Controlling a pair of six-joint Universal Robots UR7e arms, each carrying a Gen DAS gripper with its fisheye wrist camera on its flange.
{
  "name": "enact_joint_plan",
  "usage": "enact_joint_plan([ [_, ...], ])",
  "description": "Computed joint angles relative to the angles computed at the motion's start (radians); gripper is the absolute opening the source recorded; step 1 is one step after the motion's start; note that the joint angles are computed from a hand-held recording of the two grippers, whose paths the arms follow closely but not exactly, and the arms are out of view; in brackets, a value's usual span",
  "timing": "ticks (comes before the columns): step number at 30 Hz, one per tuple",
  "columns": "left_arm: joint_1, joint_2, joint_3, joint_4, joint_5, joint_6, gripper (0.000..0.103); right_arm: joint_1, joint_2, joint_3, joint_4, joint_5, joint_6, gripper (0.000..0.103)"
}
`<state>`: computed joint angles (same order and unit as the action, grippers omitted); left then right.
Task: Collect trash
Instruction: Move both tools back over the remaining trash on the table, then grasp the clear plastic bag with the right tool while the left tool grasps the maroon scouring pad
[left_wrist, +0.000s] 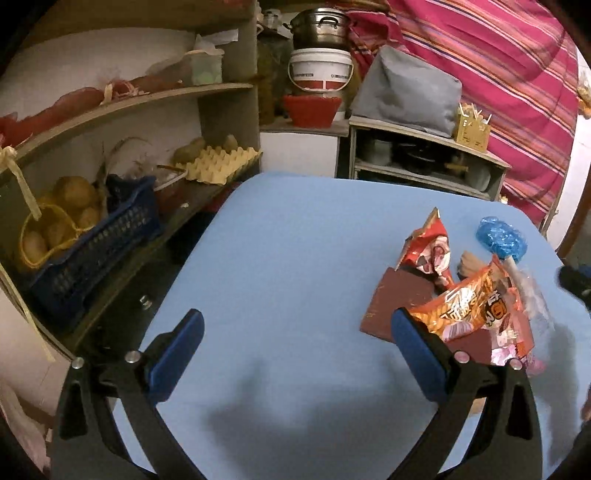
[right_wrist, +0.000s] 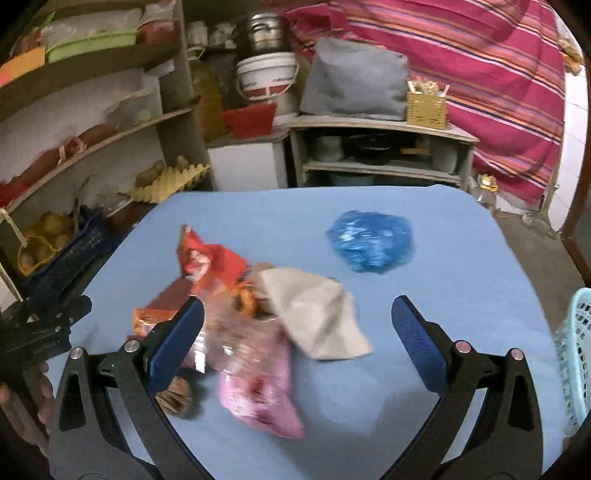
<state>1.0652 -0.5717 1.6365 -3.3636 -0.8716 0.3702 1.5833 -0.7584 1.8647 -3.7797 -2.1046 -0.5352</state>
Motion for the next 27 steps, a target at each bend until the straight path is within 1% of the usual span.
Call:
enact_joint_plan([
  [2,-0.002,-0.002,0.003,0.000,0.000,0.011,0.099,0.012,0.036,-0.033,0.012,-0.026,-0.013,0.099],
  [4,0.000,-0.005,0.006,0.006,0.005,0.030,0.099,0.017,0.055,-0.044,0.016,-0.037,-0.023,0.099],
  [6,-0.001,-0.002,0.007,-0.003,0.013,0.047,0.099,0.030,0.085,-0.072,0.008,-0.076,-0.053,0.099],
  [8,0.000,0.000,0.006,-0.011,0.015,0.062,0.099,0.034,0.104,-0.089,0.000,-0.099,-0.070,0.099],
  [12,0.002,-0.002,0.009,0.000,0.004,0.052,0.099,0.032,0.124,-0.114,0.019,-0.140,-0.071,0.098],
  [13,0.001,0.000,0.008,-0.004,0.007,0.057,0.099,0.029,0.129,-0.119,0.023,-0.148,-0.075,0.093],
  [14,0.000,0.003,0.007,-0.009,0.010,0.063,0.099,0.025,0.128,-0.120,0.040,-0.152,-0.071,0.090],
  [16,0.002,0.005,0.004,-0.008,0.014,0.071,0.099,0.013,0.114,-0.115,0.101,-0.144,-0.040,0.069],
  [17,0.003,0.006,0.003,-0.008,0.016,0.073,0.099,0.003,0.101,-0.107,0.142,-0.129,-0.017,0.063],
  [18,0.003,0.007,0.002,-0.008,0.020,0.074,0.099,-0.001,0.096,-0.104,0.158,-0.124,-0.009,0.053],
  [20,0.002,0.008,0.000,-0.008,0.021,0.067,0.099,-0.009,0.090,-0.094,0.158,-0.109,-0.015,0.049],
  [21,0.002,0.006,-0.001,-0.006,0.016,0.061,0.099,-0.014,0.085,-0.090,0.167,-0.101,-0.016,0.041],
  [22,0.002,0.006,-0.001,-0.005,0.014,0.057,0.099,-0.022,0.071,-0.078,0.187,-0.081,-0.007,0.030],
  [24,0.000,0.005,-0.001,-0.002,0.009,0.052,0.099,-0.029,0.059,-0.063,0.185,-0.064,-0.004,0.027],
  [27,-0.006,0.004,0.000,-0.004,0.003,0.054,0.099,-0.037,0.037,-0.037,0.159,-0.035,-0.022,0.021],
])
